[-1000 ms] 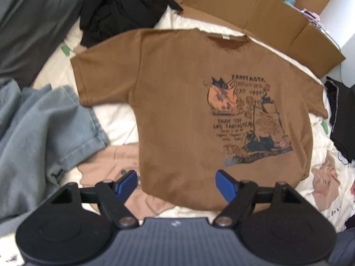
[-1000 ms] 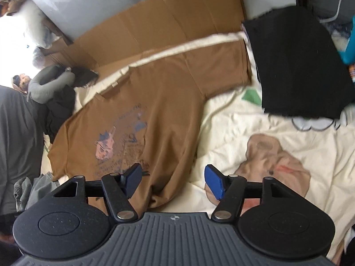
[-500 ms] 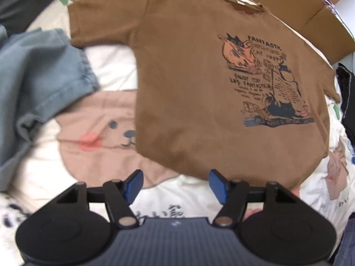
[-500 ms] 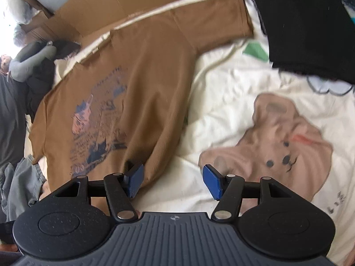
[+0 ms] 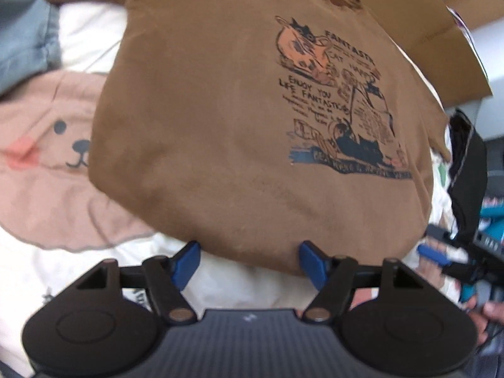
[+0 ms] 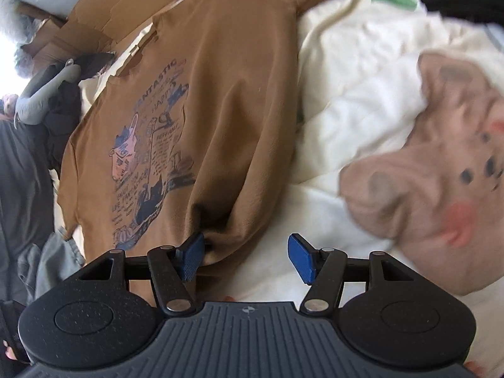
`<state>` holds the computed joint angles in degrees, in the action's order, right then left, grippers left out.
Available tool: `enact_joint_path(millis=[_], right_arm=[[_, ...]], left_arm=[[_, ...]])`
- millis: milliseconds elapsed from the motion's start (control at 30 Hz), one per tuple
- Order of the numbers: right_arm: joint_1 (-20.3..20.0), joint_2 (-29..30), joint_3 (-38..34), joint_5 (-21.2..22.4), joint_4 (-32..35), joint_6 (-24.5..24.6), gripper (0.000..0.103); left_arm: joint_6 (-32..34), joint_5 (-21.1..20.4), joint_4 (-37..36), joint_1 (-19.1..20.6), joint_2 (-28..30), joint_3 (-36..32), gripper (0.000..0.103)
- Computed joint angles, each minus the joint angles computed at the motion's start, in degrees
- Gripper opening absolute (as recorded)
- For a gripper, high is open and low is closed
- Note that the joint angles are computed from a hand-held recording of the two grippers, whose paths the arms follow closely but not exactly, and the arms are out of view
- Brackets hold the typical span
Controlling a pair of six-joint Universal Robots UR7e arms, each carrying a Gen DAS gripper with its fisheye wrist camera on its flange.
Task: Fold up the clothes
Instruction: 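Lower both grippers to the shirt hem and close them on it, then lift the hem with both grippers and fold it toward the collar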
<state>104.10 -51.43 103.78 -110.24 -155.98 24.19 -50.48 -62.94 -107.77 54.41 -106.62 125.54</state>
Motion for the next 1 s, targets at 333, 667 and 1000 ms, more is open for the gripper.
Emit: enact_joint_path(millis=[333, 667, 1000], right_arm=[[-0.06, 1.90, 1.16, 0.55, -5.97, 1.26, 0.004], [2.07, -0.89, -0.85, -7.73, -0.85, 1.20, 0.002], [3.42, -3.08, -3.07, -12.59, 0.17, -1.18, 0.001]], left_arm=[[-2.09, 1.49, -3.80, -0.82, -1.25, 0.69, 0.002], [3.35, 8.85, -1.66, -2.03, 0.80, -6.23, 0.001], [11.34, 10.88, -4.22, -0.02, 6.93, -11.98, 0.001]])
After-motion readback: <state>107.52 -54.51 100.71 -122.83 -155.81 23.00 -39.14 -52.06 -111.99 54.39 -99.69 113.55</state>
